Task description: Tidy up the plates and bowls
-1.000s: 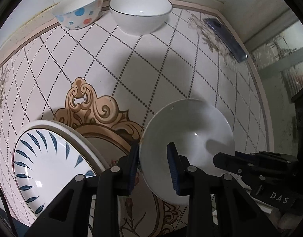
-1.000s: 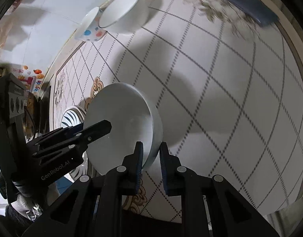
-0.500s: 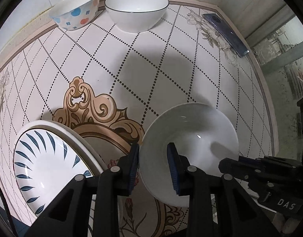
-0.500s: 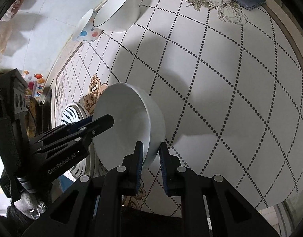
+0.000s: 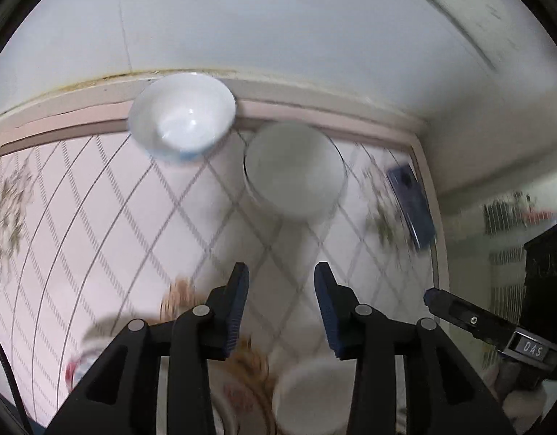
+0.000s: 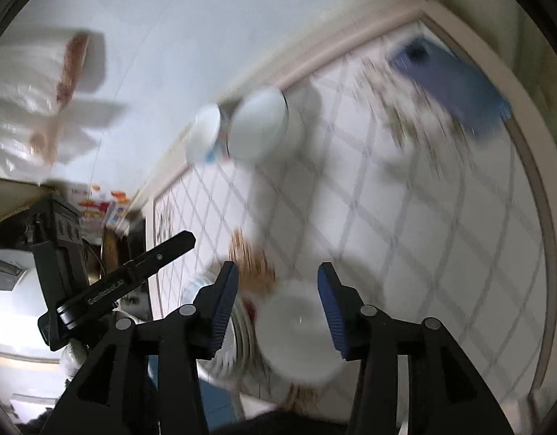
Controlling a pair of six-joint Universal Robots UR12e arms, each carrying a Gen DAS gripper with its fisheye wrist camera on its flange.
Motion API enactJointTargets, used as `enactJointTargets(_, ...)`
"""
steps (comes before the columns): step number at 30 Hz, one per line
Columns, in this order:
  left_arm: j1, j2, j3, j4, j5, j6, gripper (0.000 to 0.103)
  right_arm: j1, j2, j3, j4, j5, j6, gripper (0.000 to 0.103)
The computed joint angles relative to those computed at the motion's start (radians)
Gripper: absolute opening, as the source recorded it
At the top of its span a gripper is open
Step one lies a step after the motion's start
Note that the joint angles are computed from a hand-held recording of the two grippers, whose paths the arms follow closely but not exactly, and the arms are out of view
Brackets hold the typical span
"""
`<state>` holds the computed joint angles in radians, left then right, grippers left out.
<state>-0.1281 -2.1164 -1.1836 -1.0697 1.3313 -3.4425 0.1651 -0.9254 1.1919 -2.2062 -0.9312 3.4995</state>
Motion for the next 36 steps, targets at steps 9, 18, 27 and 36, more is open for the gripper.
enactJointTargets(9,0.015,-0.189,0.233,-0.175,-0.008,-0.016,0.035,0.018,0.296,-0.433,0.197,-0.003,0.020,0.049)
enactJointTargets(18,0.000,-0.193,0.213,-0.131,0.056,0.026,0.022,0.039,0.400,-0.607,0.320,-0.071,-0.049,0.019)
enactJointTargets(27,-0.001,-0.135,0.156,-0.074,0.066,0.057,0.022,0.045,0.330,-0.507,0.245,-0.092,-0.058,0.019)
enactJointTargets(36,-0.009,-0.017,0.030,-0.007,0.028,0.099,0.022,0.042,0.165,-0.275,0.094,-0.105,-0.035,0.019)
